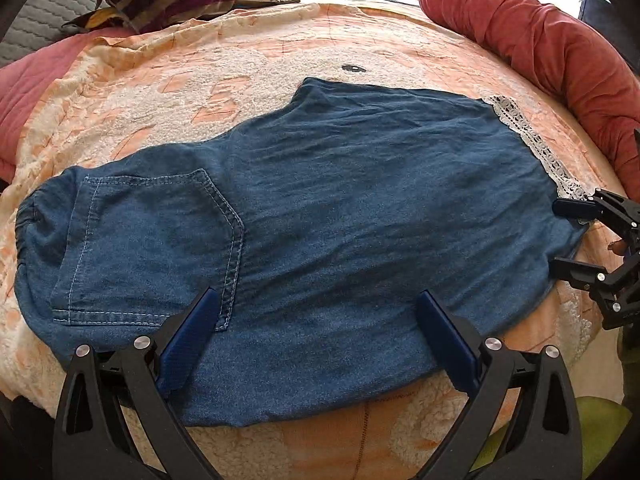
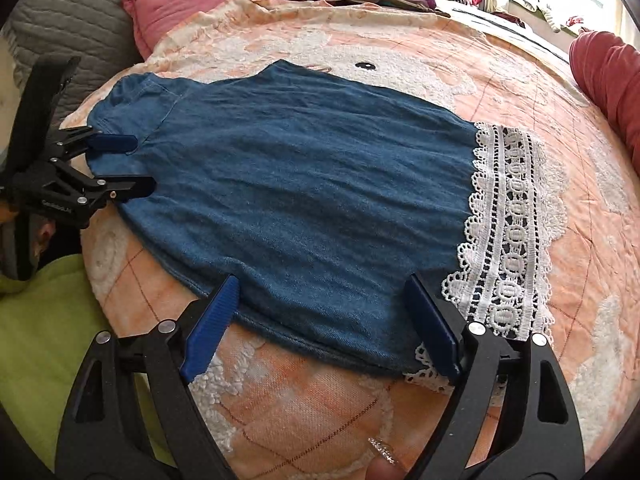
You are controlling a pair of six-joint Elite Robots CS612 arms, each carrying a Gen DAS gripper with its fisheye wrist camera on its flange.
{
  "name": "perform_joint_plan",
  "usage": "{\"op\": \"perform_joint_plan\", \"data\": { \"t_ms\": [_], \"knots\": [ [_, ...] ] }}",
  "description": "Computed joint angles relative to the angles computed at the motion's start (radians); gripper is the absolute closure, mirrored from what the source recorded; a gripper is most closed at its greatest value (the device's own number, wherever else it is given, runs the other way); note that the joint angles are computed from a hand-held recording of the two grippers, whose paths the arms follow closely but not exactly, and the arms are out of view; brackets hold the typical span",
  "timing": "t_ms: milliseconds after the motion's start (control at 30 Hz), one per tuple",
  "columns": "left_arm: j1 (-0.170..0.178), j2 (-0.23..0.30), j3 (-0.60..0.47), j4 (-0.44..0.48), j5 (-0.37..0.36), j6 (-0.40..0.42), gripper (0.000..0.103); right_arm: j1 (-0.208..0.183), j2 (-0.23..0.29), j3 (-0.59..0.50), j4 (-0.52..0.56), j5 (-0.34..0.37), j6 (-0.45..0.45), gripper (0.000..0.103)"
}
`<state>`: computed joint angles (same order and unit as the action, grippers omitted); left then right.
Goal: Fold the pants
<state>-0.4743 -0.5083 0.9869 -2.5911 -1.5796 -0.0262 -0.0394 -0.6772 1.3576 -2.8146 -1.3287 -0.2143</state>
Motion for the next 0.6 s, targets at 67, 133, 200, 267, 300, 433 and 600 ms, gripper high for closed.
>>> {"op": "perform_joint_plan", "data": {
  "t_ms": [67,133,200,267,300,433,600],
  "knots": [
    [-0.001,0.001,-0.002,0.002,0.004,0.0,0.005,-0.003,-0.005,0.007,-0.015,0.01,0.004,0.025],
    [-0.003,0.0,-0.002,0.005,0.013,0.002,0.004,-0.007,-0.013,0.019,-0.045,0.02,0.009,0.025],
    [-0.005,0.002,-0.007,0.011,0.02,0.002,0.004,-0.01,-0.021,0.031,-0.077,0.025,0.01,0.025],
    [-0.005,0.004,-0.01,0.013,0.023,-0.001,0.004,-0.012,-0.026,0.037,-0.102,0.026,0.012,0.024],
    [-0.005,0.006,-0.013,0.015,0.022,-0.003,0.004,-0.013,-0.029,0.041,-0.116,0.026,0.015,0.023],
    [-0.007,0.01,-0.018,0.014,0.031,-0.008,0.004,-0.018,-0.037,0.052,-0.159,0.017,0.031,0.021],
    [-0.014,0.007,-0.017,-0.007,0.061,0.002,0.004,-0.026,-0.051,0.074,-0.21,-0.003,0.055,0.019]
  ]
}}
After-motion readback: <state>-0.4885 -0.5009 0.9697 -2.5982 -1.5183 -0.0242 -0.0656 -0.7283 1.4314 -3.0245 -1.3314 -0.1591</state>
